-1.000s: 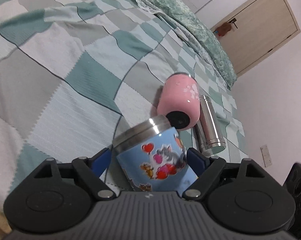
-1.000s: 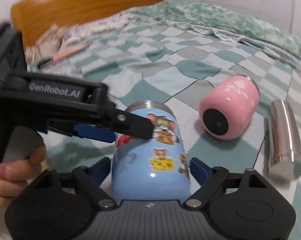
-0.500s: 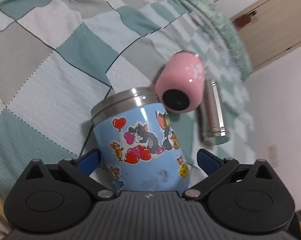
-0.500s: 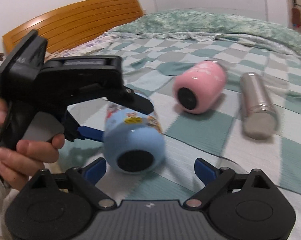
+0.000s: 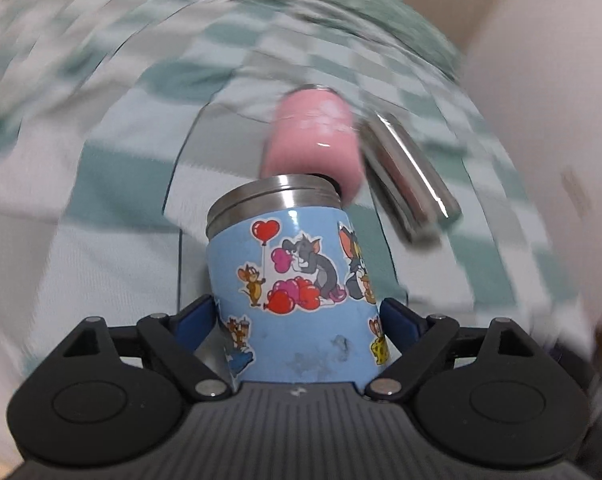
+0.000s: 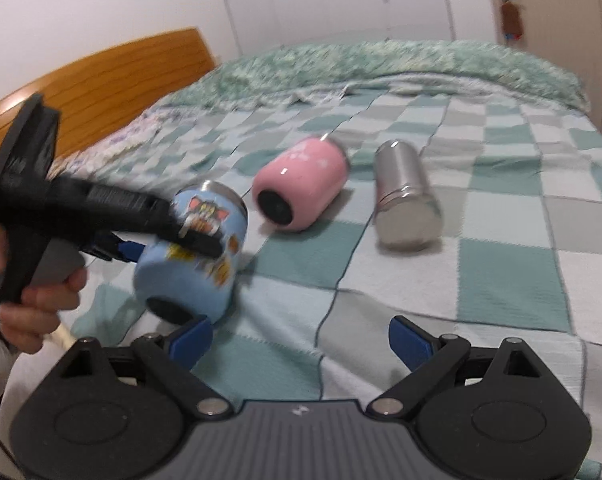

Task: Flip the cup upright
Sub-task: 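Lift the blue tumbler with the left gripper and rotate it rim-up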

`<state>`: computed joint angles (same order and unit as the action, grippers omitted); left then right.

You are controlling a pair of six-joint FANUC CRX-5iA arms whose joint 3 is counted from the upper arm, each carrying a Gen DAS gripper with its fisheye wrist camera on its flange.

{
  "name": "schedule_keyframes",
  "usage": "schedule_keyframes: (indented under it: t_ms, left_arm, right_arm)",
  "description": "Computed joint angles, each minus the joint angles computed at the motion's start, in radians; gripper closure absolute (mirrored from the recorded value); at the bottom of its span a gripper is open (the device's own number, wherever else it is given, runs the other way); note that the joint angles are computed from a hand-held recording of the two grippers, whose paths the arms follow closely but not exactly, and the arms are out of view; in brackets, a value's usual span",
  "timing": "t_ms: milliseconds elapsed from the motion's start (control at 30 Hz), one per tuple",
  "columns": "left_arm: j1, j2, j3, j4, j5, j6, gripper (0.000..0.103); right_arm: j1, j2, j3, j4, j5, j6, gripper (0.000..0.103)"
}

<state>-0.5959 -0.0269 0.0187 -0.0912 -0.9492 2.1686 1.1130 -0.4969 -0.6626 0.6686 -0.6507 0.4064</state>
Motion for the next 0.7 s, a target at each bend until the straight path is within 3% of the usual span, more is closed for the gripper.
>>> schedule_keyframes:
  t_ms: [133,300,533,700]
  left_arm:
    - [0.042,0.02,0.022,0.092,-0.066,-0.292,0.013]
    - [0.08,0.095,0.107,0.137,-0.182,-0.523,0.013]
    - [0.069,0.078,0.078,0.113,-0.138,-0.457,0.013]
    - [0.065,0.065,0.067,0.101,-0.115,-0.347,0.014]
  right_arm:
    - [-0.004,-0.007,-0.014,0.014,0.036,-0.048,0.008]
    - [-0.004,0.009,-0.029,0.05,0.096,-0.118,0.007]
    - [-0.023,0.047,0.006,0.016,0.092,-0.212,0.0]
    - [-0.107,0.097,0.144,-0.332,0.152,-0.022,0.0]
